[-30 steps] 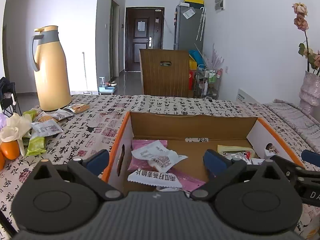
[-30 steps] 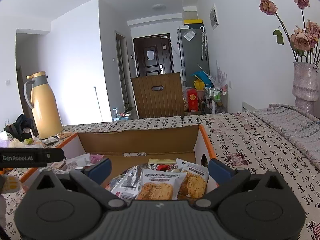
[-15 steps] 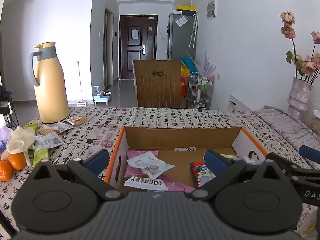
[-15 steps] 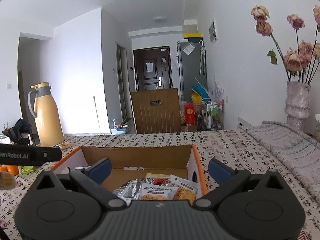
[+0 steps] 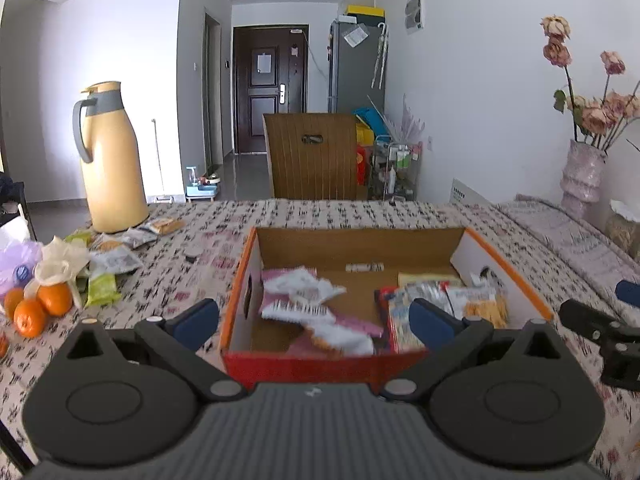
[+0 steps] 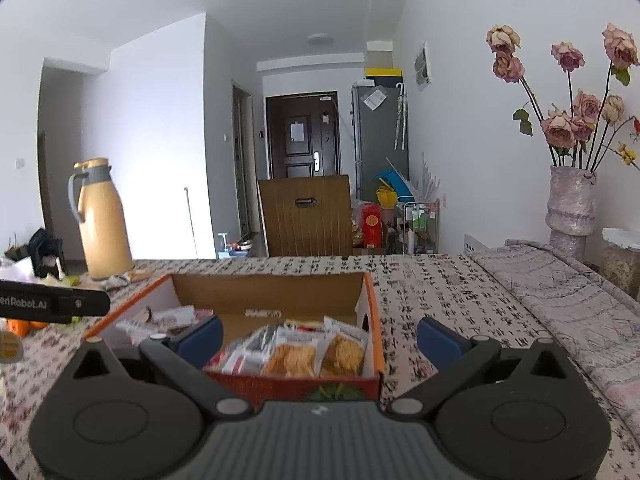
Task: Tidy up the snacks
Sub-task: 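Lower both snacks into the box and open both grippers, then withdraw both grippers from the box toward the green-and-white bars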
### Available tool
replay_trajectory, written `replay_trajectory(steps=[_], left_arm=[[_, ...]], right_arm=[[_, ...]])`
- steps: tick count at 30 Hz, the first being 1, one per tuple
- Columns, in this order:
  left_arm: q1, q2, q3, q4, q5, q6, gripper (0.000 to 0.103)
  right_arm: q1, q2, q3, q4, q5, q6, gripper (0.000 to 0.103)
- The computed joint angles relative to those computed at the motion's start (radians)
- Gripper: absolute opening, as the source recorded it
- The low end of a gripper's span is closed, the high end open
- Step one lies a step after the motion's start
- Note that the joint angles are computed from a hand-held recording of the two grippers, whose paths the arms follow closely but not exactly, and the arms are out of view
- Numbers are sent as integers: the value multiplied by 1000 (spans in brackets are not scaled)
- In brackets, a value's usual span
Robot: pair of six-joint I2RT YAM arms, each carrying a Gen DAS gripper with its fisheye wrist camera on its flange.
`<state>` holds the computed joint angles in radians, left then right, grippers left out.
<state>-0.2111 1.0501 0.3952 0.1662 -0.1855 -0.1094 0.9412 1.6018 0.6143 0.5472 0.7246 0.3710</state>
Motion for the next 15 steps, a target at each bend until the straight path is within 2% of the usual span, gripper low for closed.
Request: replay_trajectory(steps=[7, 11, 15], left_arm=[[20, -183, -135, -90, 16, -23, 103], [26, -286, -186, -167, 30, -57, 103], [-13, -401, -242, -230, -5, -64, 103]], right_arm=[[106, -66, -92, -65, 70, 75, 103], [172, -57, -140, -68, 120, 170, 103], [226, -51, -179, -79, 154, 271, 103]])
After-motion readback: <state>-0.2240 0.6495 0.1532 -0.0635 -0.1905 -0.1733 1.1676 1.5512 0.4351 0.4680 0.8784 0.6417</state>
